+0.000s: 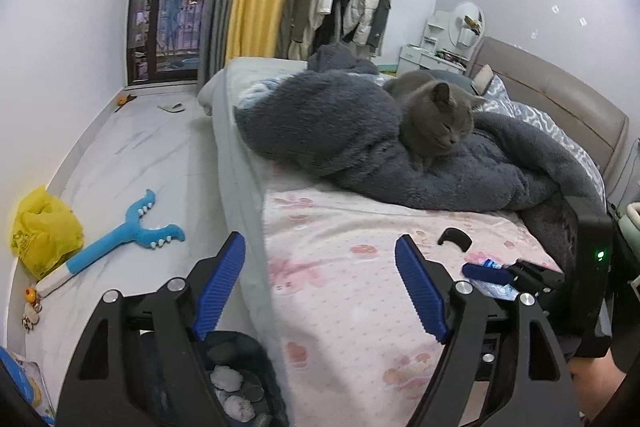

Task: Collect trash
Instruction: 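Move both tools back over the bed toward the black clip and wipes pack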

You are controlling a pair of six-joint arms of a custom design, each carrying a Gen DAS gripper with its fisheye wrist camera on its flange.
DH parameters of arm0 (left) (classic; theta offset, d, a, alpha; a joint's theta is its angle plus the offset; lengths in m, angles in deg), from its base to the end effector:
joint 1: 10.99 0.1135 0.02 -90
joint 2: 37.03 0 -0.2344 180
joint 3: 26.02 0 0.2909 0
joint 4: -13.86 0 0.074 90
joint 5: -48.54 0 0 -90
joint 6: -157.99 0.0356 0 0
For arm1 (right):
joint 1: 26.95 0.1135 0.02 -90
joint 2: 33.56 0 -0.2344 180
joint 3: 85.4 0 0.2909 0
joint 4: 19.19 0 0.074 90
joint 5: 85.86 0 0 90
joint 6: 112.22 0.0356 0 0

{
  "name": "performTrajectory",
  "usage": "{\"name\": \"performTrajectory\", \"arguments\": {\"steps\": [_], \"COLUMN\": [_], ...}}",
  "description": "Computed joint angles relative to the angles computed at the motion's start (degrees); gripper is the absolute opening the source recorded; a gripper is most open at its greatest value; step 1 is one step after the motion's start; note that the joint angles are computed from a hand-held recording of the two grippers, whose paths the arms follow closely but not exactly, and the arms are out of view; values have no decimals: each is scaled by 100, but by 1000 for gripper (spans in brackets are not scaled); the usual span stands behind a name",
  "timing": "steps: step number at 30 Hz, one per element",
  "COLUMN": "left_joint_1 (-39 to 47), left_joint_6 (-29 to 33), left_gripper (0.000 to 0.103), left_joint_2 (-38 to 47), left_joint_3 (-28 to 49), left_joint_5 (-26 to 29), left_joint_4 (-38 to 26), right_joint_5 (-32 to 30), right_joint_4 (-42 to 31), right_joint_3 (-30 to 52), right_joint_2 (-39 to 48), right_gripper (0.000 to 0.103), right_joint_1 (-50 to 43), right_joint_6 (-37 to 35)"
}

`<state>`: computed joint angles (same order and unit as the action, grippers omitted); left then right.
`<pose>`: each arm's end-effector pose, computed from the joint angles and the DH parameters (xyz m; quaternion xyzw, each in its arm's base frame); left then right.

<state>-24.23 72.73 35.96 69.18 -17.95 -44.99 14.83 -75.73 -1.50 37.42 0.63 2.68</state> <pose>0.2949 -0.0840 0.3840 0.2270 0.8497 -0.2141 0.4249 0.2743 0.1358 0.3250 0.0153 0.9158 0.0965 0.3895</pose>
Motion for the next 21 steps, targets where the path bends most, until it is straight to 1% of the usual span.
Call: {"name": "performTrajectory", "arguments": {"steps": [5, 9, 11, 17, 21], "left_joint_1": [-426, -794, -944, -1340, -1569], "left_joint_6": [-174, -261, -303, -365, -391], "left_gripper": [84, 87, 91, 94, 94], "left_joint_2": [254, 515, 638, 1026, 1219], "left_joint_3": [126, 281, 347, 584, 707], "left_joint_5": [-218, -409, -464, -578, -652], "left_joint_4": [104, 188, 219, 201, 240], "right_joint_5": [66, -2, 1, -86, -325], "right_joint_4": [-39, -97, -119, -303, -334], "right_joint_3": [-391, -636, -758, -994, -1162], "right_joint_2": [-423, -655, -747, -939, -1068], "right_gripper": [94, 95, 95, 96, 96], "right_joint_1": [-365, -722, -822, -1123, -1342], "right_joint_6": [-142, -316, -347, -456, -519]}}
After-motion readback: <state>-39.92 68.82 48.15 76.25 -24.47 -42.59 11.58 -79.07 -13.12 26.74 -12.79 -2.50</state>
